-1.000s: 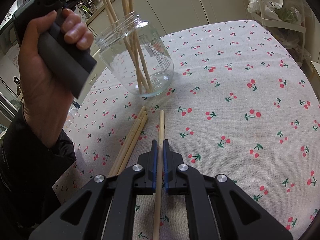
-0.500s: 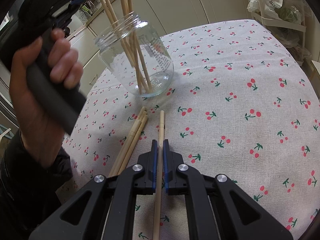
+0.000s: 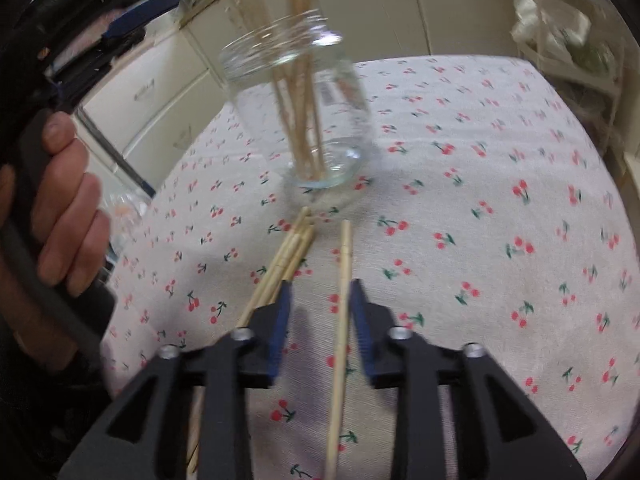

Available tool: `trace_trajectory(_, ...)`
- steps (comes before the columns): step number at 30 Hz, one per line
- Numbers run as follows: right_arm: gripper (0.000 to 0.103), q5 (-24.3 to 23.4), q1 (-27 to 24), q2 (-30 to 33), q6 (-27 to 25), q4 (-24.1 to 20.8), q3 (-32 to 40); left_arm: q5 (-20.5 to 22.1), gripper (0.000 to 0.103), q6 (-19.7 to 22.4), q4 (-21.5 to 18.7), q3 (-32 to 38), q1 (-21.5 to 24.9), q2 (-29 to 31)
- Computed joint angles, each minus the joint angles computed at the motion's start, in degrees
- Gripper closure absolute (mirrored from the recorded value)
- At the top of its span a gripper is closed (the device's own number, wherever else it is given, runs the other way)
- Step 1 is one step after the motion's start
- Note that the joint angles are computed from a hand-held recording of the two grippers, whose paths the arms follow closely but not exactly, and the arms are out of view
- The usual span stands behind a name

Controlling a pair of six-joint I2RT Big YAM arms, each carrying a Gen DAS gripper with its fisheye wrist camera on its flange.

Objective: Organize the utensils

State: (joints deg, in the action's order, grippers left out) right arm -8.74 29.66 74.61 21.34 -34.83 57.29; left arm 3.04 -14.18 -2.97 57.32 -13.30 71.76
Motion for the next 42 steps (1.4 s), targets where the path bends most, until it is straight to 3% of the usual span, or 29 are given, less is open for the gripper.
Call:
trace_trajectory(2, 0.059, 3.7, 1.2, 1.1, -1.7, -2.0, 1.8, 0.4, 0.066, -1.4, -0.7, -2.0, 1.1, -2.2)
trace_trajectory(8, 0.059, 3.4, -0.5, 3.1, -0.6, -4.6, 4.2, 1.4, 0.056, -2.8, -3.8, -6.7, 5.1, -5.7)
trace_trajectory(10, 0.067, 5.3, -0.4, 3.6, -2.8, -6.1, 4.9, 2.0, 0.054, -3.7, -4.8, -8.4, 6.7, -6.4)
trace_trajectory(13, 0.069, 11.1, 1.8, 4.9, -7.7, -8.9, 7.0, 2.8, 0.053, -4.6, -5.9, -9.8, 8.3, -6.4)
trace_trajectory(17, 0.096, 18.1, 5.7, 6.3, -14.1, -8.7, 8.1, 3.6, 0.051, -6.5, -6.1, -11.0, 9.4, -5.7)
trace_trajectory(18, 0.097, 19.5, 6.4, 6.5, -14.4, -8.6, 8.1, 4.0, 0.051, -7.0, -6.1, -11.2, 9.7, -5.3)
trace_trajectory(20, 0.097, 18.2, 5.9, 6.1, -12.2, -8.3, 7.7, 3.9, 0.050, -7.7, -6.1, -11.3, 9.9, -4.7)
trace_trajectory(21, 0.097, 15.0, 4.6, 5.2, -9.0, -7.7, 7.0, 3.9, 0.049, -8.0, -6.0, -11.6, 10.0, -4.6)
trace_trajectory(24, 0.097, 6.6, 0.4, 0.4, 0.2, -3.5, 3.5, 4.2, 0.045, -9.3, -6.1, -11.7, 10.4, -3.7)
trace_trajectory(28, 0.097, 0.2, -4.0, -7.5, 10.1, 8.8, -0.5, 4.6, 0.042, -10.5, -5.8, -11.6, 10.7, -3.1)
trace_trajectory(34, 0.098, 7.9, -5.4, -7.8, 17.1, 25.0, 2.5, 4.2, 0.040, -10.9, -5.8, -11.5, 10.2, -3.0)
trace_trajectory(38, 0.100, 9.8, -5.8, -4.5, 19.5, 29.0, 5.8, 5.2, 0.040, -11.4, -5.5, -11.7, 10.6, -2.8)
trace_trajectory(42, 0.100, 12.4, -5.0, -3.7, 16.2, 29.1, 7.8, 6.2, 0.040, -11.8, -5.0, -11.6, 10.9, -2.4)
